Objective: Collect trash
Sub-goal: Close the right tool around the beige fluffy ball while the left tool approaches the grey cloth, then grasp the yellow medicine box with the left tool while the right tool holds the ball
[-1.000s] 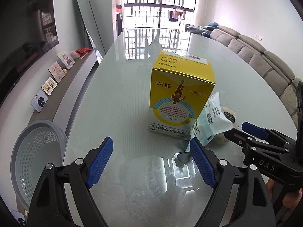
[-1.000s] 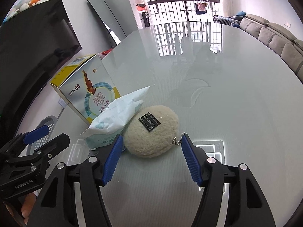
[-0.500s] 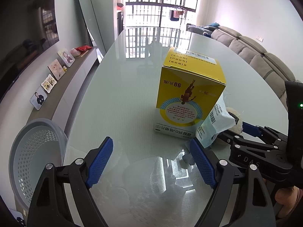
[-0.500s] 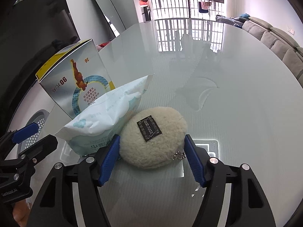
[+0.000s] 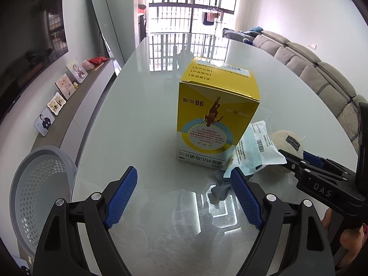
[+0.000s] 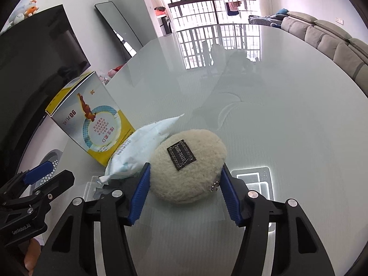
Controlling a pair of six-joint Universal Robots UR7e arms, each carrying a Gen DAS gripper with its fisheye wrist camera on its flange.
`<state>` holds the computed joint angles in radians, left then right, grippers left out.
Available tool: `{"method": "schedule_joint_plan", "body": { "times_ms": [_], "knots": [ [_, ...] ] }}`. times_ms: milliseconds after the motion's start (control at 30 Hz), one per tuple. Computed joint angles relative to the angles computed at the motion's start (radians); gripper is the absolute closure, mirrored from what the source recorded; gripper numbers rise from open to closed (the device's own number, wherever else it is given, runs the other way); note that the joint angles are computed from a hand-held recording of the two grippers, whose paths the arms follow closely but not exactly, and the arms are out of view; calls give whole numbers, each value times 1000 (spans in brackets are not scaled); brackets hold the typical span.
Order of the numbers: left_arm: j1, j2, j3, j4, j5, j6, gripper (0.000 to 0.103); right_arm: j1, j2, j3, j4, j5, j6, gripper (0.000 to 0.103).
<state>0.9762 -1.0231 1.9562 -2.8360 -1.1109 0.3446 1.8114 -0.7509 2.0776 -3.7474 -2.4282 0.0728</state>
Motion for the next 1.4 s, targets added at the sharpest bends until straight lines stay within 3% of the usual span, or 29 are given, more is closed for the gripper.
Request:
{"method": "schedule_joint_plan", "body": {
  "times_ms": [500,900,1400],
  "knots": [
    [-32,-14,28,-10,-8,-9,21,26,-43,119,-122,-82,59,46],
    [-43,4,14,-39,-26,5,18,8,-40,131,-190,-53,62,46],
    [-16,132,-72,-168,-43,86,17,-9,-44,149,-202,-10,75,46]
  ]
}}
